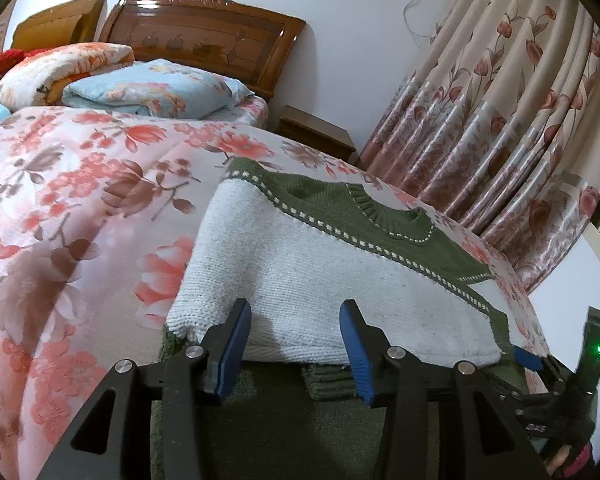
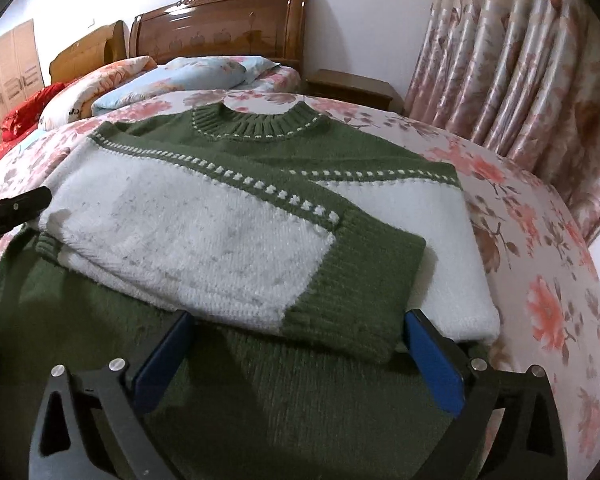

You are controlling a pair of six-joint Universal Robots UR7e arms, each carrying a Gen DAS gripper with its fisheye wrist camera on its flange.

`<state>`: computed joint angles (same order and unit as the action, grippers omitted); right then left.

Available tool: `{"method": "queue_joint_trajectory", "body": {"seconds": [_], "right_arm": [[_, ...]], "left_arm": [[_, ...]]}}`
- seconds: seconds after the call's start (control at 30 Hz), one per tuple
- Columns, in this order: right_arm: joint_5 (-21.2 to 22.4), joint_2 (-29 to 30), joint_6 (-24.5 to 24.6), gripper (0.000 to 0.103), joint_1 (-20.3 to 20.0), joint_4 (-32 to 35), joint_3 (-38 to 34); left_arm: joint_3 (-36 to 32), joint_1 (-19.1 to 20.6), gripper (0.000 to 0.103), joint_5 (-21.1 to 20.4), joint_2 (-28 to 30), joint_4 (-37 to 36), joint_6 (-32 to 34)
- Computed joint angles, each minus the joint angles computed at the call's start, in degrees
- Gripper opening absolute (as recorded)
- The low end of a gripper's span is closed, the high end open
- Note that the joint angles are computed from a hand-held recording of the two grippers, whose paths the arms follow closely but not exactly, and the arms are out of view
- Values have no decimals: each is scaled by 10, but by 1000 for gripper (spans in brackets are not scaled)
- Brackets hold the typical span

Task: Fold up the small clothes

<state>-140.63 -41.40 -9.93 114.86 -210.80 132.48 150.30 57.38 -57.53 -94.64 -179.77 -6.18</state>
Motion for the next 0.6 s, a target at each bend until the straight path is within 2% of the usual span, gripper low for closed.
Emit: {"method": "queue_joint_trajectory", "body": {"seconds": [0.1, 0.2, 0.27, 0.33, 0.5, 0.6], "right_arm": [[25, -13, 19, 103, 10, -19, 22], [48, -32, 20, 103, 24, -36, 49], [57, -42, 18, 103, 32, -33, 61], [63, -49, 22, 103, 40, -29, 76], [64, -45, 48, 103, 26, 3, 93], [62, -52, 60, 103, 30, 24, 94]], "left_arm": [[38, -56, 44, 54, -58, 22, -26], [77, -115, 46, 63, -154, 110, -59], [96, -154, 46, 100, -202, 198, -78], [91, -149, 46, 98, -211, 255, -94], [61, -84, 46, 60, -172, 245, -113], [64, -81, 46, 56, -171, 229, -102]]}}
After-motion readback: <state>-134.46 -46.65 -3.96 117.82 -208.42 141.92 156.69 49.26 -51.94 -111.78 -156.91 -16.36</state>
